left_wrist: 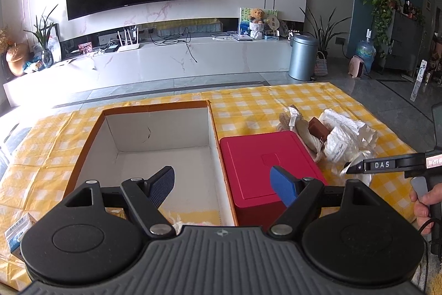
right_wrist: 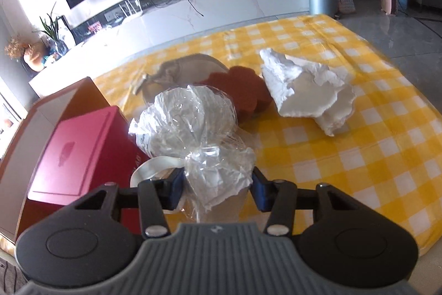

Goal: Organize soft objects
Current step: 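Lift the white bundle with the right tool while the left tool reaches toward the beige fabric pouch, then grasp the beige fabric pouch with the left tool while the right holds the bundle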

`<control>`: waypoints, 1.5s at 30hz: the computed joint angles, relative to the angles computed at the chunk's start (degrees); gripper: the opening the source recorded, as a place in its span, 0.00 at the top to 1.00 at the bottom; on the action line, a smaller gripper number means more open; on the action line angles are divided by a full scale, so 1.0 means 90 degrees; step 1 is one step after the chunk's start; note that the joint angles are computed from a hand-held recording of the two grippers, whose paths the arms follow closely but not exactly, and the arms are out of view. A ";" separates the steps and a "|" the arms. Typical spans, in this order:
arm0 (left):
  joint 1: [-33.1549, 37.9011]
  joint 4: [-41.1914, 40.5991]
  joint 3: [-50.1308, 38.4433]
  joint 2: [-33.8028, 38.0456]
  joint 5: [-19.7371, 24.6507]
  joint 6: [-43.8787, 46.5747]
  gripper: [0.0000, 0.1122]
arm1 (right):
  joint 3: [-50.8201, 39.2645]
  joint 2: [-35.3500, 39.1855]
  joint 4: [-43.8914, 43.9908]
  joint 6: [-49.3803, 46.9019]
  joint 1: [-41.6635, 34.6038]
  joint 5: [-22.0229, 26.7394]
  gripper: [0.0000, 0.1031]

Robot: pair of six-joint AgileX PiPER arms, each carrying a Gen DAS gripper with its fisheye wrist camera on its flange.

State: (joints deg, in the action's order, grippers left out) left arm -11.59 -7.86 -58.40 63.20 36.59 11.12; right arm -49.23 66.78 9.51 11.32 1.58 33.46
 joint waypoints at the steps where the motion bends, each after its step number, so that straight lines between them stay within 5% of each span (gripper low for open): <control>1: -0.0072 0.0050 -0.0030 0.0029 0.0011 0.0026 0.17 | 0.0004 -0.0055 0.0097 0.0035 0.0013 -0.0102 0.52; 9: -0.0890 0.0082 -0.0802 0.0832 0.0434 0.1334 0.17 | 0.0033 -0.0240 -0.0118 0.0524 -0.0152 -0.0351 0.52; 17: -0.1816 0.0800 -0.2153 0.2250 0.0764 0.1252 0.16 | 0.0164 -0.0331 -0.0073 0.0515 -0.0486 -0.0382 0.52; 22: -0.1777 0.0453 -0.3878 0.3634 0.1778 0.1823 0.16 | 0.0233 -0.0312 0.0044 0.0455 -0.0663 -0.0392 0.52; 29: -0.2046 0.1200 -0.6124 0.5459 0.2982 0.0987 0.16 | 0.0286 -0.0319 0.0231 0.0240 -0.0791 -0.0401 0.51; 36: -0.2154 0.1789 -0.6407 0.6107 0.2494 0.0626 0.16 | 0.0315 -0.0226 0.0075 0.0223 -0.0862 -0.0370 0.51; 41: -0.2070 0.1316 -0.6386 0.6266 0.2305 0.1127 0.27 | 0.0337 -0.0120 0.0161 0.0020 -0.0948 -0.0378 0.51; 45: -0.2303 0.1670 -0.5735 0.6006 0.1719 0.1302 0.58 | 0.0343 -0.0119 0.0096 0.0061 -0.0945 -0.0398 0.51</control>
